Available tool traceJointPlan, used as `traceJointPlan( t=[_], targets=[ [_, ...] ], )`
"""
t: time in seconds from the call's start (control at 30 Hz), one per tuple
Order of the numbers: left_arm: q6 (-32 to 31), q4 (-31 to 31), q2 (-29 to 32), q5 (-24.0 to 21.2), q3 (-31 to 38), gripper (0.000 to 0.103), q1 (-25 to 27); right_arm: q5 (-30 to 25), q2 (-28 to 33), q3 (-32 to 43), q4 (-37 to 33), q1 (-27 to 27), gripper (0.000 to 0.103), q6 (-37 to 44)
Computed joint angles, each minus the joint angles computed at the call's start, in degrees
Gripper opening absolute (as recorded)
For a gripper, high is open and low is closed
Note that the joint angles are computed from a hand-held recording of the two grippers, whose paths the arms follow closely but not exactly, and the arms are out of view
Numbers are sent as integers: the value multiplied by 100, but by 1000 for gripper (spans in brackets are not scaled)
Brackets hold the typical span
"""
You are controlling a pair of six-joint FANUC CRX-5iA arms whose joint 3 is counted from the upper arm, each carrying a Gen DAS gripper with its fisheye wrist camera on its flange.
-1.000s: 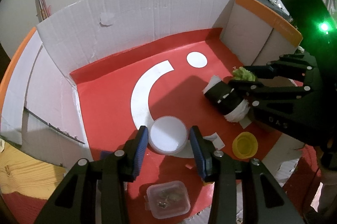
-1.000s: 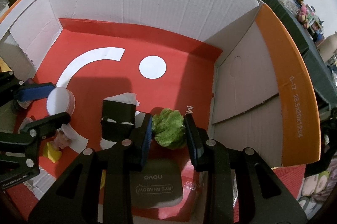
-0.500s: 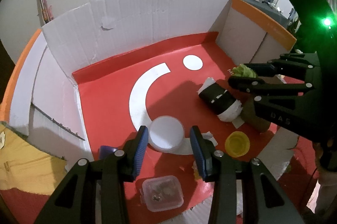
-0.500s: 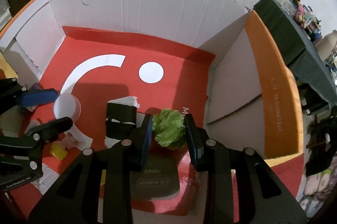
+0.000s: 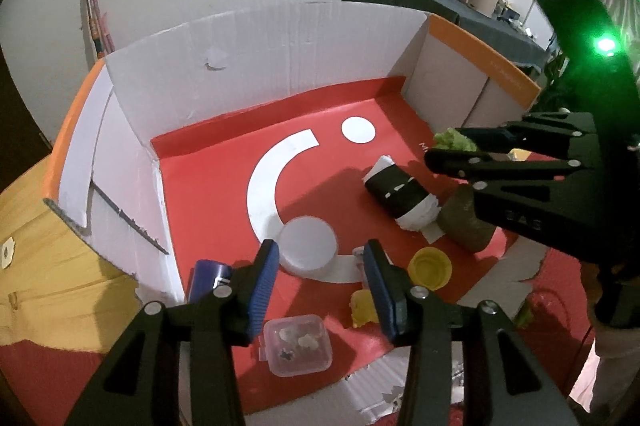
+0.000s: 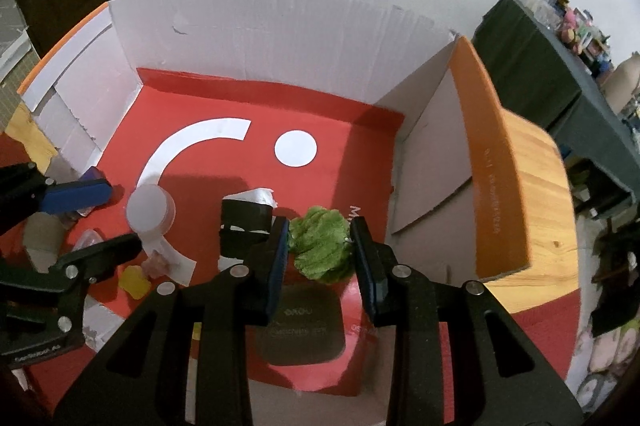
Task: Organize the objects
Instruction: 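Lower the white tin with the left tool while the right tool lowers the green ball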
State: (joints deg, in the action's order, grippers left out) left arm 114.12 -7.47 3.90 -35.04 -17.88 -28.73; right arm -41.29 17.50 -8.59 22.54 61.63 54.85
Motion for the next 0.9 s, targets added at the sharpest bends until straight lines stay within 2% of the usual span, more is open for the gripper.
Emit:
traceJointPlan(
  t=[0.53,0.63,0.9],
  targets=[
    [-162,201,-68,79,-152,47,111,-161,305,330,-349,-104,30,182],
    [-134,184,-75,86,-163,51,110,-195,352,403,-401,-128,30,236],
    [-165,221,-83,102,-189,52,121,-217,384,451,-522,-211,30,354]
  ],
)
